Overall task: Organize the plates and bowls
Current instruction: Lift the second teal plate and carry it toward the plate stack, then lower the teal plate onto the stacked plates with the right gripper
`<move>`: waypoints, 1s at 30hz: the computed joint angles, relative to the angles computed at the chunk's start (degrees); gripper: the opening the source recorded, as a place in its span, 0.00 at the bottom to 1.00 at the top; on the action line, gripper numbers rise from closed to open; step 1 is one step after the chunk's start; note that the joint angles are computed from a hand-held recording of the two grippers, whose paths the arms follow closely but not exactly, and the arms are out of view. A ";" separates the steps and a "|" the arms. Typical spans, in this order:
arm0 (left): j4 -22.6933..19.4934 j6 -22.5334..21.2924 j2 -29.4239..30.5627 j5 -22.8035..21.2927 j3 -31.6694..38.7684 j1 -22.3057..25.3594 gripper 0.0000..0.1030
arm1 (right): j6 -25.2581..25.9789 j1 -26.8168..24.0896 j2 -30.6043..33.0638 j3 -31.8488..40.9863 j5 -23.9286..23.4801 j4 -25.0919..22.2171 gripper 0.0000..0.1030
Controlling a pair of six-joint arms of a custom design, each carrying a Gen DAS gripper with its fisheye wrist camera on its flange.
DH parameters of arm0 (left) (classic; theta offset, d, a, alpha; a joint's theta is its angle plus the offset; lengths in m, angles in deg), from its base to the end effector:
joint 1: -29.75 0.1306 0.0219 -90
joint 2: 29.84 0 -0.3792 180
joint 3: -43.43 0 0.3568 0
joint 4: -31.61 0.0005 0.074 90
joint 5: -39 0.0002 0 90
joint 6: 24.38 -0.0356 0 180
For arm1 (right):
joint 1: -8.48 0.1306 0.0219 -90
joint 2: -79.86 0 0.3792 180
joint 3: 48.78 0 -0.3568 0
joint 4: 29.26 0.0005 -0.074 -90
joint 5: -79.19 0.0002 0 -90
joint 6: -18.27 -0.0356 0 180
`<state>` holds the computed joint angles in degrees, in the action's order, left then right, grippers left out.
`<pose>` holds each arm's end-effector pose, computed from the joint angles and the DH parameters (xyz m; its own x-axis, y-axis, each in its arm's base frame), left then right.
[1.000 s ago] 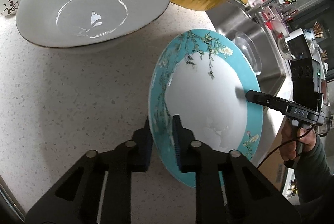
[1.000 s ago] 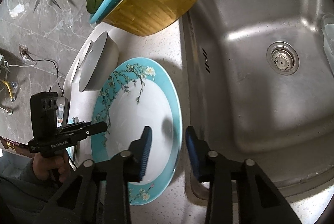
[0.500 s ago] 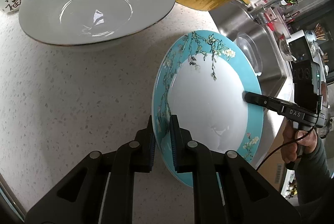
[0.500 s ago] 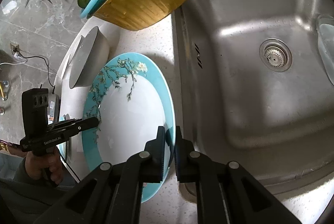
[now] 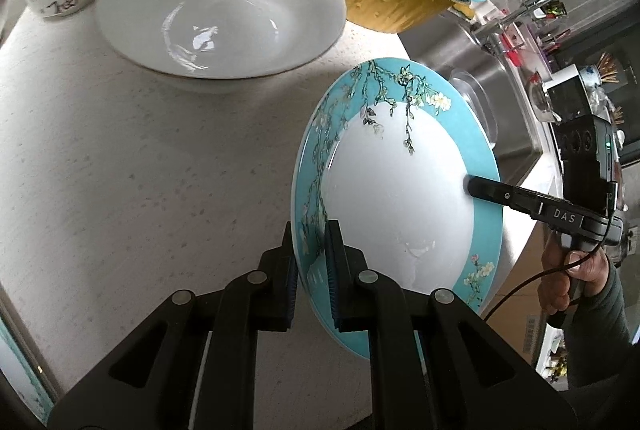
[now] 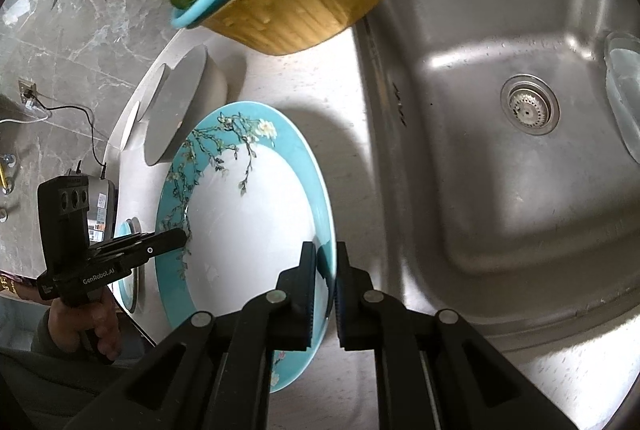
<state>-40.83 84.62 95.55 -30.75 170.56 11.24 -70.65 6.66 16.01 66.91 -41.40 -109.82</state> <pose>0.5966 -0.2133 0.3491 -0.9785 0.0055 -0.2062 0.0928 0.9044 -0.4165 0.5622 -0.0002 0.3647 -0.9861 0.0151 -0.1655 -0.0707 0.8634 0.4996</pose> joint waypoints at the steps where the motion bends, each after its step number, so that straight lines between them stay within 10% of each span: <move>1: 0.15 -0.08 -0.74 0.16 -0.75 0.30 0.10 | -0.23 0.35 -0.23 -0.03 0.02 -0.06 0.10; 17: 2.00 -2.62 -17.74 0.94 -17.75 10.59 0.10 | -3.64 9.81 -1.78 1.50 -0.92 0.69 0.10; 30: -2.89 -10.75 -29.32 0.98 -25.77 29.75 0.10 | -5.98 23.08 6.00 13.71 -3.41 -1.56 0.10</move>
<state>-43.72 73.87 66.24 -29.77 144.79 40.99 -76.63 29.74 22.01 80.63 -44.80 -111.38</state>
